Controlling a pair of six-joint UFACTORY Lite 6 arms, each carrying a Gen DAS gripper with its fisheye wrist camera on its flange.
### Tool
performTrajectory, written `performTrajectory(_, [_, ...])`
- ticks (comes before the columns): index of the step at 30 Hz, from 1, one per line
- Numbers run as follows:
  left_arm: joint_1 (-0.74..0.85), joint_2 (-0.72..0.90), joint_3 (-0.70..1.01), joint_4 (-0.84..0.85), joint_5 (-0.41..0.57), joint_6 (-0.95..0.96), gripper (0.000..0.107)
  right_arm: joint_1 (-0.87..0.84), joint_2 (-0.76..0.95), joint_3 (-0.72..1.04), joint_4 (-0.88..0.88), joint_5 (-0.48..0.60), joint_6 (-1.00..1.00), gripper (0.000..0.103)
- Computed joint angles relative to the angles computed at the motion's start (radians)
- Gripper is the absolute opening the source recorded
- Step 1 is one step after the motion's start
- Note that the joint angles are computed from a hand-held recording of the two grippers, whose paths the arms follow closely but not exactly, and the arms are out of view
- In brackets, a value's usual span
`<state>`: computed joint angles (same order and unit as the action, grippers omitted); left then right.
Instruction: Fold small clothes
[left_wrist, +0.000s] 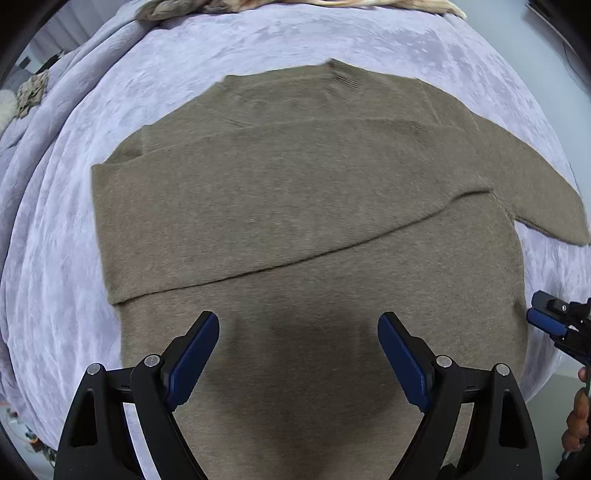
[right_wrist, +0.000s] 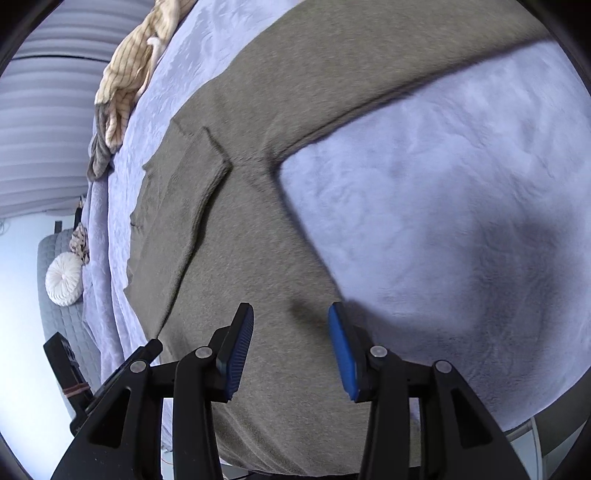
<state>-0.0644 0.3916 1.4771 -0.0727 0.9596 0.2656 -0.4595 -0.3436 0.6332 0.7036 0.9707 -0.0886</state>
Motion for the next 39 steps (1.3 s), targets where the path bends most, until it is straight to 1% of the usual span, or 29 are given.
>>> performTrajectory(6, [-0.107, 0.041, 0.016, 0.001, 0.011, -0.066, 0.089, -0.186, 0.023, -0.021, 0.039, 0.027, -0.137, 0.046])
performTrajectory(10, [-0.170, 0.077, 0.051, -0.015, 0.020, -0.093, 0.089, -0.318, 0.079, 0.016, 0.059, 0.034, -0.224, 0.046])
performTrajectory(17, [-0.281, 0.159, 0.156, -0.054, 0.040, -0.156, 0.089, -0.567, 0.226, 0.160, 0.126, 0.011, -0.370, 0.046])
performTrajectory(20, [-0.328, 0.189, 0.198, -0.070, 0.048, -0.182, 0.089, -0.668, 0.331, 0.261, 0.168, -0.015, -0.401, 0.048])
performTrajectory(23, [-0.374, 0.221, 0.247, -0.070, 0.056, -0.203, 0.089, -0.744, 0.440, 0.356, 0.251, -0.013, -0.408, 0.048])
performTrajectory(26, [-0.401, 0.272, 0.319, -0.069, 0.076, -0.229, 0.089, -0.773, 0.524, 0.428, 0.308, -0.015, -0.385, 0.048])
performTrajectory(27, [-0.419, 0.305, 0.361, -0.067, 0.083, -0.251, 0.089, -0.778, 0.549, 0.447, 0.328, -0.009, -0.373, 0.048])
performTrajectory(29, [-0.426, 0.319, 0.385, -0.065, 0.086, -0.268, 0.089, -0.784, 0.577, 0.459, 0.387, 0.017, -0.365, 0.049])
performTrajectory(30, [-0.422, 0.330, 0.401, -0.065, 0.089, -0.268, 0.089, -0.787, 0.589, 0.462, 0.417, 0.034, -0.373, 0.046])
performTrajectory(32, [-0.413, 0.346, 0.424, -0.071, 0.093, -0.267, 0.089, -0.788, 0.608, 0.467, 0.476, 0.082, -0.400, 0.006])
performTrajectory(35, [-0.382, 0.339, 0.422, -0.094, 0.099, -0.240, 0.089, -0.753, 0.589, 0.456, 0.536, 0.130, -0.426, 0.006])
performTrajectory(38, [-0.324, 0.291, 0.367, -0.112, 0.095, -0.183, 0.089, -0.675, 0.559, 0.460, 0.599, 0.186, -0.457, 0.006])
performTrajectory(39, [-0.284, 0.271, 0.332, -0.117, 0.081, -0.142, 0.089, -0.645, 0.553, 0.470, 0.612, 0.197, -0.461, 0.006])
